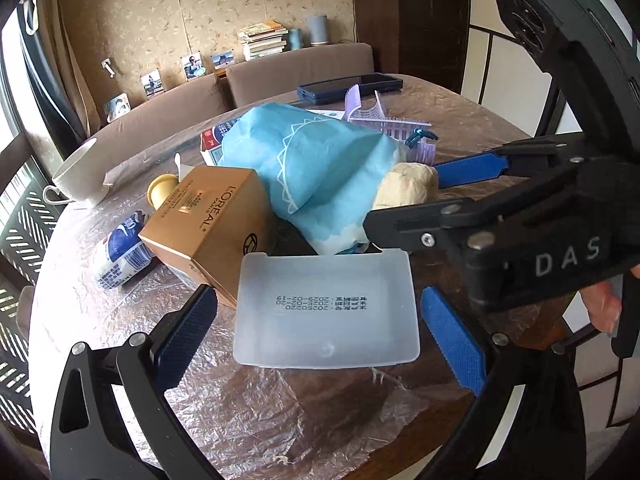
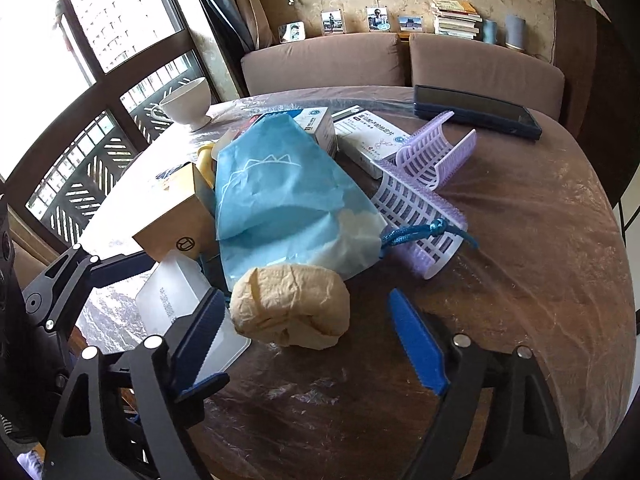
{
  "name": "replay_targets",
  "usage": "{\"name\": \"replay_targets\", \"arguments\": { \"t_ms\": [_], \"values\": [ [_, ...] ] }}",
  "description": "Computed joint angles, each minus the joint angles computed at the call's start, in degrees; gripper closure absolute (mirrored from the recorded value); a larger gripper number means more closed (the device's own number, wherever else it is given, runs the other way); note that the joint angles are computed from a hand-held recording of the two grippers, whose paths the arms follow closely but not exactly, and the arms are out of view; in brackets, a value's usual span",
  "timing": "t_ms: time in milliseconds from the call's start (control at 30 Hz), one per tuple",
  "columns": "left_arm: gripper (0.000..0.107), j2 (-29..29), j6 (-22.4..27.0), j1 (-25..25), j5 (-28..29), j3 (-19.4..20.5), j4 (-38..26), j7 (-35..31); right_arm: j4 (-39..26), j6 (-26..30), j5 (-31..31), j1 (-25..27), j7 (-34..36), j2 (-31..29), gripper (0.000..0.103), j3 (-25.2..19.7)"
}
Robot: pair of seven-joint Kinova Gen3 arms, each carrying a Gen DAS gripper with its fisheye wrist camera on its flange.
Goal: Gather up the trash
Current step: 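Grasp the white plastic tray with the left tool while the right grasps the crumpled tissue ball, then carry the tray and tissue ball with both tools over the white bin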
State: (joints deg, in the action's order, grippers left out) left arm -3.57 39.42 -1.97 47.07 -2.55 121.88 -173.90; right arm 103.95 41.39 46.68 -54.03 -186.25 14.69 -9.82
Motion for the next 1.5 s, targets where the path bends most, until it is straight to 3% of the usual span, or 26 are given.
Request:
{"name": "replay_targets", "arguments": {
  "t_ms": [133, 200, 267, 567, 767, 1133, 1300, 1500],
  "values": [
    [0.006, -0.50, -0.39, 0.29, 0.30, -0.06, 0.43, -1.27, 0.66, -1.33, -0.79, 0.40, -0.02, -0.61, 0.045, 0.01],
    [0.019, -0.45, 0.45, 0.22, 0.21, -0.32, 0.16, -1.55, 1.08, -1.42, -0.50, 0.31, -0.30, -1.20, 0.051, -0.19],
    [0.024, -0.01, 1.61, 0.04, -0.75, -0.27, -0.59, -0.19, 1.07, -0.17, -0.22, -0.03, -0.27, -1.66, 0.052, -0.53],
    [0.024, -2.38, 5.62, -1.35, -0.07, -1.81, -1.14, 1.61, 3.44, 1.36, 3.45, -0.35, -6.52, -5.12, 0.052, -2.83],
    [0.024, -3.12, 8.81, -2.65, -0.35, -3.27, -2.25, 6.51, 4.35, 3.38, 4.88, -0.29, -8.79, -6.47, 0.052, -5.35],
    [0.024, -6.37, 7.90, -2.76, -4.43, -3.94, -1.79, 18.35, 5.34, 2.30, 4.19, -0.62, -8.74, -6.54, 0.052, -7.45],
    [0.024, -7.58, 12.35, -3.23, -4.87, -7.43, -2.06, 16.21, 3.64, 7.17, 4.45, -4.44, -12.84, -5.59, 0.052, -8.26],
    [0.024, -8.00, 20.95, -6.48, -4.35, -12.09, -2.09, 7.46, -0.61, 16.68, 4.01, -10.56, -18.50, -3.04, 0.052, -9.36]
  ]
}}
